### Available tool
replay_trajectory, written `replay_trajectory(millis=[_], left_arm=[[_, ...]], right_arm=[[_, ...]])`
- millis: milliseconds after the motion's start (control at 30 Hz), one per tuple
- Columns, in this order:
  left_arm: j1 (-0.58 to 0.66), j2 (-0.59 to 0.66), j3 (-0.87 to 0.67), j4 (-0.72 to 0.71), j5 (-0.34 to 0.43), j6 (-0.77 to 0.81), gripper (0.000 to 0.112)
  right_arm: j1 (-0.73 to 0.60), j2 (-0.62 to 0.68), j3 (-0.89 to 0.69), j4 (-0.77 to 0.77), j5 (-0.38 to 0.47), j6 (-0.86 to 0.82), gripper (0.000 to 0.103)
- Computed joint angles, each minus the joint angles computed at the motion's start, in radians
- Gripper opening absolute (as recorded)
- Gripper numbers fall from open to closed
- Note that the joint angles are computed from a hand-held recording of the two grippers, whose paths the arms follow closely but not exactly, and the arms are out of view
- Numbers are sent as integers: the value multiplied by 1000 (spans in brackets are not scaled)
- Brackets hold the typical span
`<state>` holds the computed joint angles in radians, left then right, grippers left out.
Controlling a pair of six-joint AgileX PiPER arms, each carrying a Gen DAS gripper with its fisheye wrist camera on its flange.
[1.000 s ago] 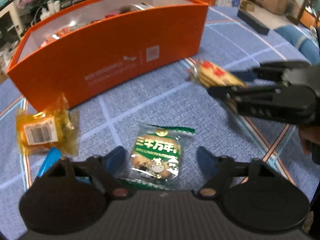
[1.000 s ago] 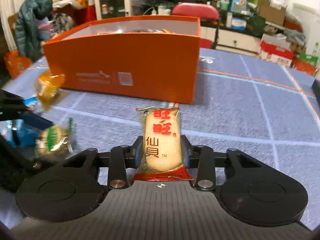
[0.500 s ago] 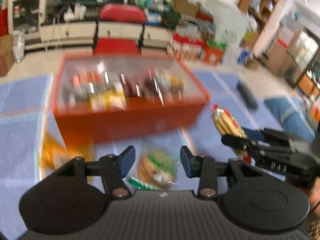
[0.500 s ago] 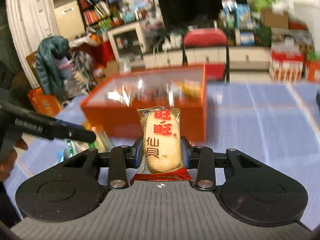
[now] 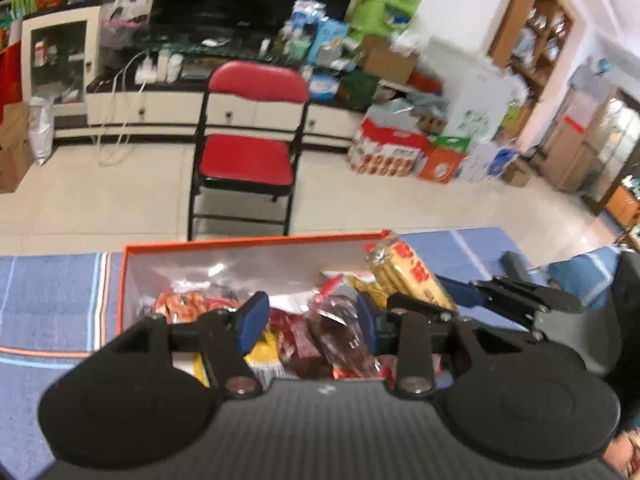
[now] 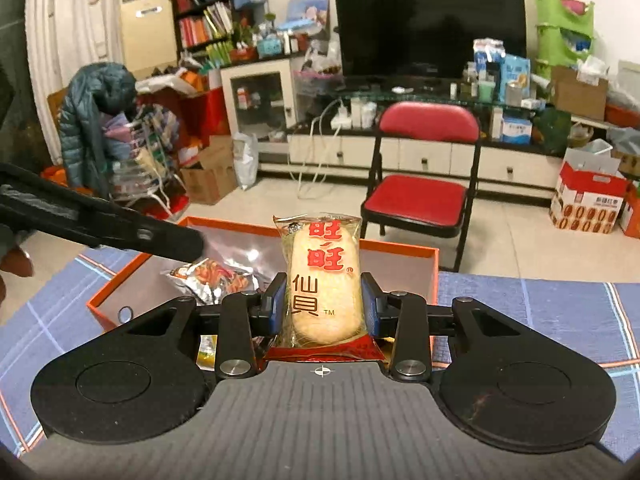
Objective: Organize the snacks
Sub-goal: 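Carry both bags over the orange box and open both grippers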
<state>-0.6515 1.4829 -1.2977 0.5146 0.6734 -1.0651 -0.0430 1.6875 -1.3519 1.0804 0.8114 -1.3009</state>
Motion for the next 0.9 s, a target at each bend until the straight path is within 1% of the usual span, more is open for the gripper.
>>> replay_trajectory(millis=[33,67,100,133,167,200,233,300,367,433,500,567,633,667,733,767,800,833,900], left_arm=[[-24,-47,55,11,-17,-21,41],[-54,-84,106,37,-24,-55,51],[-112,-120,153,89,7,-124,55],[-159,-140,185,123,39,-173,57],[-214,-151,216,151,74,-235,63],[-254,-153,243,158,98,-288,70],[-286,-140,266,155,124,-346,72],[-316,-89,275,136,165,-431,72],[-311,-31,272,109,173,-490,72],[-296,26,252,93,177,-532,72],[-279,73,230,90,167,-544,72],[-264,130,187,79,186,-542,72],[-246,184,153,58,187,-525,71],[-252,205,142,73,196,-528,70],[-269,242,101,94,250,-478,63],[-278,240,105,103,258,-477,53],[-278,223,124,109,247,-484,43],[-273,186,162,105,218,-495,43],[-257,83,270,84,119,-541,45]], right_arm=[[-27,-31,47,44,19,-48,20],[-52,-59,86,74,38,-85,20],[-84,-94,127,97,70,-116,20],[-114,-119,156,109,103,-135,20],[-152,-152,189,113,145,-146,20],[-190,-180,220,117,184,-158,20],[-230,-208,253,115,224,-167,20],[-293,-246,318,113,270,-184,20],[-340,-271,387,104,292,-205,20],[-377,-264,444,96,304,-228,20],[-394,-230,469,81,311,-228,20],[-396,-191,467,64,307,-234,20],[-404,-174,467,59,300,-249,20],[-413,-166,463,57,304,-252,20],[-424,-151,457,53,308,-250,20],[-427,-147,456,50,304,-248,20],[-430,-142,456,46,302,-246,20],[-426,-144,453,41,301,-235,20],[-425,-149,456,34,304,-236,20]])
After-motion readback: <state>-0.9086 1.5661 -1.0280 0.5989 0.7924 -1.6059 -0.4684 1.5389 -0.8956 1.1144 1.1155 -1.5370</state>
